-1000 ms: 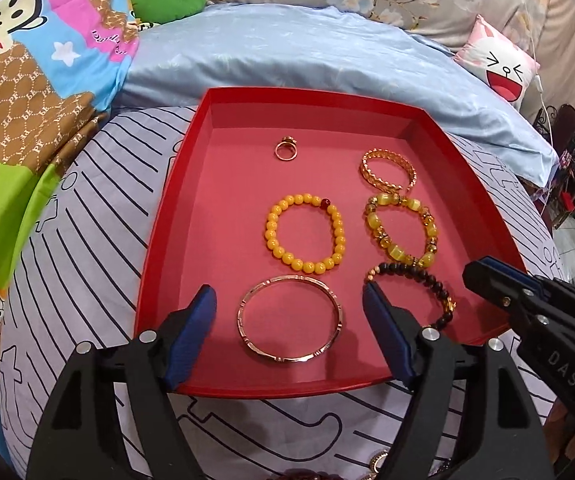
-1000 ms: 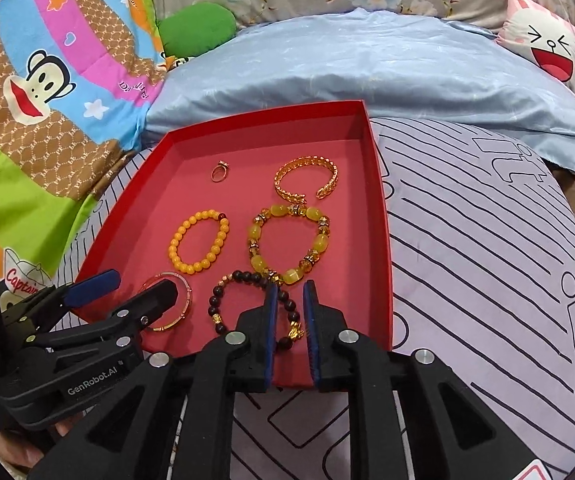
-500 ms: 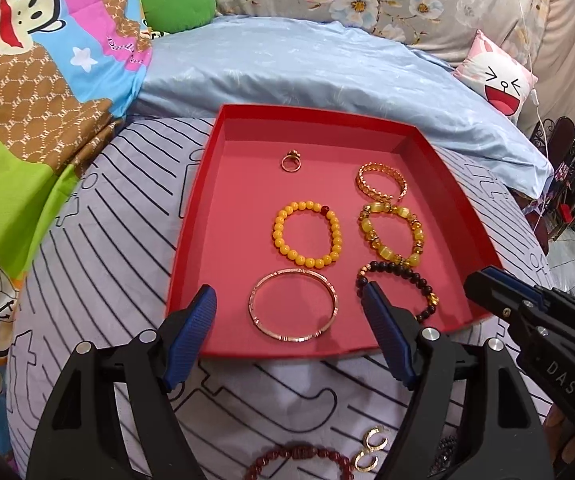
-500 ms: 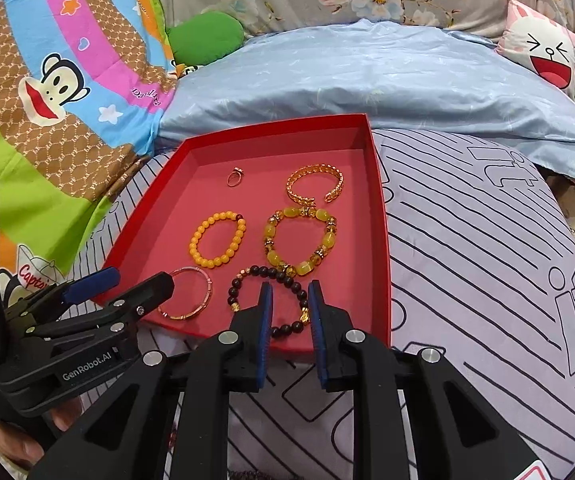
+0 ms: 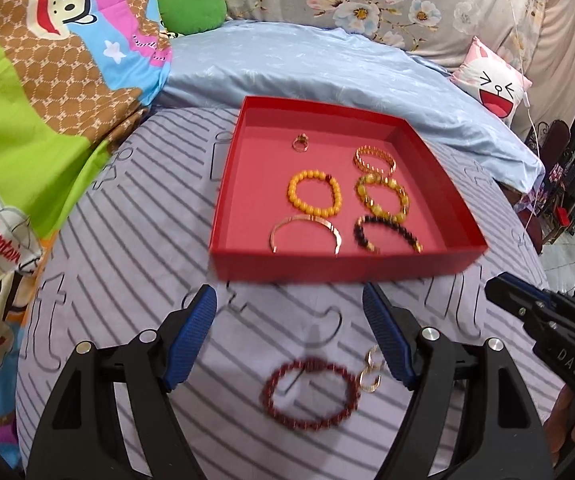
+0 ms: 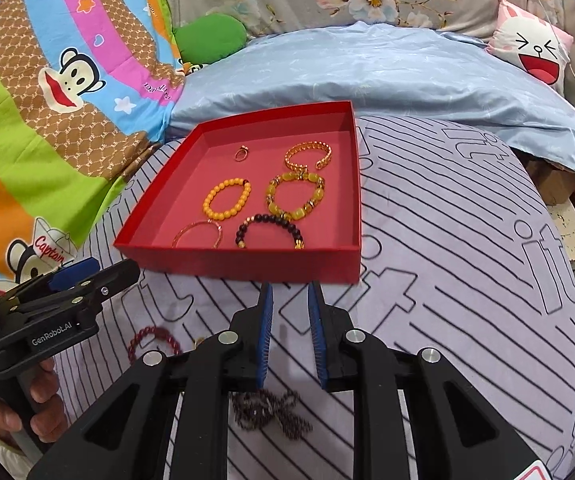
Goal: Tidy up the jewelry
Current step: 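Withdraw both open tools from the tray toward the remaining jewelry on the sheet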
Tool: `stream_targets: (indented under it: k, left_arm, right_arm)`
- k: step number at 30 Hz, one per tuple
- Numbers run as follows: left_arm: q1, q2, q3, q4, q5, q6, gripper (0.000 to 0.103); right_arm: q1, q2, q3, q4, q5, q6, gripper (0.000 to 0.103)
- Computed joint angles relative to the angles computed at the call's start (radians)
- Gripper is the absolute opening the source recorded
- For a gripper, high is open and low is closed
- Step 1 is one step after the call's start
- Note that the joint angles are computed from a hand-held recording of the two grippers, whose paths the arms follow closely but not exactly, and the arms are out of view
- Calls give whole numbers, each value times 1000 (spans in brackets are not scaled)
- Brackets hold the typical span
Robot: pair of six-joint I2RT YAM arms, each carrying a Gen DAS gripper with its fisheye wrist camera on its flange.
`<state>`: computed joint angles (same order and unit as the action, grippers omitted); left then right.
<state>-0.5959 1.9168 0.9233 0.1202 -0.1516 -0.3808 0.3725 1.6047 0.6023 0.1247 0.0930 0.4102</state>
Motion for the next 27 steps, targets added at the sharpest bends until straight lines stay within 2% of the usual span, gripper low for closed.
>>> stream_targets:
  k: [7, 13, 18, 21, 27]
  left_arm:
    - [-29, -27, -120, 42, -13, -25, 72]
    - [-46, -10, -176, 81, -14, -48, 72]
    - [-53, 14, -187, 99, -20, -63, 72]
    - [-51, 24, -192, 109, -17, -66, 71]
    - [-48, 41, -193, 127, -20, -64, 71]
  right_arm:
    - [56, -72, -122, 13, 34, 29, 19]
    - [93, -61, -198, 58, 34, 67, 19]
    - [118, -26, -219, 92, 37, 87, 20]
    - [130, -13, -227, 110, 48, 88, 28]
    - [114, 33, -209, 130, 45, 71, 28]
